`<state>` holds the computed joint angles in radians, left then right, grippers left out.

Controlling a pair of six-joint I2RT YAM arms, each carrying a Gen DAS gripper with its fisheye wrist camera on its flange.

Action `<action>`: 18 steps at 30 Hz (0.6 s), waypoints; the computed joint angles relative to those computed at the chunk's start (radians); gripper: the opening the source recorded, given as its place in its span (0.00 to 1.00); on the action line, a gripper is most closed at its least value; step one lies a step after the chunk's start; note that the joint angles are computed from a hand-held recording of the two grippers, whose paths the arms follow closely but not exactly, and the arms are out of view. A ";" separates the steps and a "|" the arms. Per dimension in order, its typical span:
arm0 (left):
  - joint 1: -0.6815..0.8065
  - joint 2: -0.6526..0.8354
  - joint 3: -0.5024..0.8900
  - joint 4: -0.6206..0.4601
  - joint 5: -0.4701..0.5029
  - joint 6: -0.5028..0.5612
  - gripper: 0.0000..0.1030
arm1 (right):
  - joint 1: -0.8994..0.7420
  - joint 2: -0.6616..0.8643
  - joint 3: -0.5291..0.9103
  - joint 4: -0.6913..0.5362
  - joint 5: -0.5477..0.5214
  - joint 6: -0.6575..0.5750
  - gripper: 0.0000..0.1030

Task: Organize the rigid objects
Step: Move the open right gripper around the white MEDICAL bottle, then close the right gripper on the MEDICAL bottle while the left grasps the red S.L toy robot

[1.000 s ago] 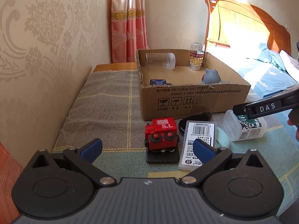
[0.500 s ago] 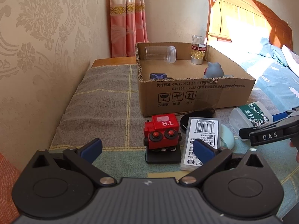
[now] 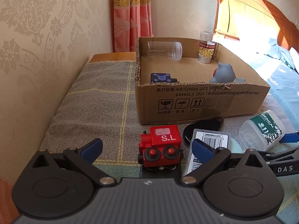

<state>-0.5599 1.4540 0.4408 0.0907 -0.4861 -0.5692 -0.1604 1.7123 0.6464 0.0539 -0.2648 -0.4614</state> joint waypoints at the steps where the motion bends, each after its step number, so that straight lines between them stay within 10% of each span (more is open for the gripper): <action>1: -0.001 0.009 0.005 0.005 -0.003 0.002 0.94 | -0.001 -0.001 -0.001 0.001 -0.001 -0.001 1.00; 18: 0.053 0.114 0.058 0.056 0.091 0.021 0.49 | -0.018 -0.014 -0.032 0.038 -0.024 -0.012 1.00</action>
